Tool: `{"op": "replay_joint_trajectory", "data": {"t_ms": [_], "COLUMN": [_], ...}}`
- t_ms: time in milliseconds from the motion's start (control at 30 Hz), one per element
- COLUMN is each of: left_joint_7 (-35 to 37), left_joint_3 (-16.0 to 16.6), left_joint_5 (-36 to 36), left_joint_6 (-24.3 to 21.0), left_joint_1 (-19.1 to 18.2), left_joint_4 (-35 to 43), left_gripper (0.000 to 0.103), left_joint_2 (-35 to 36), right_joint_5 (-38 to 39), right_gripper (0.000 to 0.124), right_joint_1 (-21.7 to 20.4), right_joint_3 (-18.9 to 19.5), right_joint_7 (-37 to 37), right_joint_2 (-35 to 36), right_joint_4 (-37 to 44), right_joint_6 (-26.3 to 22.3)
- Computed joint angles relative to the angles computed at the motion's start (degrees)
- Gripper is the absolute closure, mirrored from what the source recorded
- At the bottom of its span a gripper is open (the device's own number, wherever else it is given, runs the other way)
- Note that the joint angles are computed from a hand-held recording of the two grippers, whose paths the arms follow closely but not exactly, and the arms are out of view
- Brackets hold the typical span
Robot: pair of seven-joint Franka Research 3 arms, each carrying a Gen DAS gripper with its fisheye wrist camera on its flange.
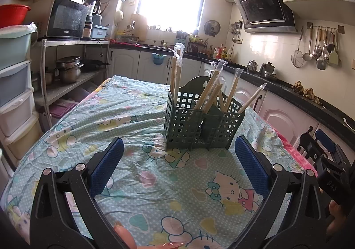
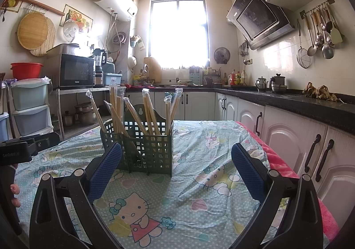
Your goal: Organize utensils
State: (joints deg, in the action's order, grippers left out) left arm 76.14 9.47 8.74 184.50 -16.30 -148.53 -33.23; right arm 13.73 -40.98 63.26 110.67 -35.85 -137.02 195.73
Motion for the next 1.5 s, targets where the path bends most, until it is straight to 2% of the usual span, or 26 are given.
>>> {"op": "replay_joint_trajectory", "data": {"t_ms": [633, 1000, 1067, 1133, 1200, 1300, 1333, 1433, 1500], "left_joint_7": [-0.51, -0.58, -1.65, -2.41, -3.44, -2.78, -2.78, -2.57, -0.93], "left_joint_3": [-1.18, -0.47, -2.86, -3.75, -5.22, -4.21, -4.60, -6.36, -5.46], "left_joint_5": [0.05, -0.37, -0.42, -0.74, -0.83, -1.42, -1.34, -0.51, -2.54], "left_joint_6": [-0.08, -1.12, -2.20, -3.81, -5.32, -7.95, -9.06, -14.30, -19.36], "left_joint_1": [1.50, 1.37, 4.31, 5.61, 8.03, 8.76, 10.06, 14.30, 14.48], "left_joint_4": [-0.18, 0.14, 0.69, 1.59, 2.65, 5.41, 6.83, 12.43, 16.82], "left_gripper": [0.011, 0.011, 0.011, 0.011, 0.011, 0.011, 0.011, 0.011, 0.011], "left_joint_2": [0.06, 0.33, 0.73, 1.12, 1.70, 3.67, 4.88, 10.04, 14.07], "right_joint_5": [-0.04, 0.14, 0.06, -0.02, -0.26, -1.60, -2.19, -6.12, -10.03], "right_gripper": [0.027, 0.027, 0.027, 0.027, 0.027, 0.027, 0.027, 0.027, 0.027], "right_joint_1": [-0.10, -0.18, -0.62, -1.01, -1.39, -3.26, -4.69, -12.27, -19.75], "right_joint_3": [0.07, -0.29, -0.20, -0.58, -1.29, -2.15, -1.95, 1.08, 6.26], "right_joint_7": [-0.03, -0.23, -0.23, 0.13, 0.76, 2.44, 3.31, 4.74, 5.56], "right_joint_2": [-0.08, -0.45, -0.65, -0.67, -0.36, 1.04, 1.37, 4.94, 9.50], "right_joint_4": [0.00, -0.25, 0.00, 0.32, 0.85, 2.45, 3.23, 9.29, 15.15], "right_joint_6": [0.14, 0.05, -0.40, -1.37, -2.87, -6.33, -7.93, -19.09, -28.08]}}
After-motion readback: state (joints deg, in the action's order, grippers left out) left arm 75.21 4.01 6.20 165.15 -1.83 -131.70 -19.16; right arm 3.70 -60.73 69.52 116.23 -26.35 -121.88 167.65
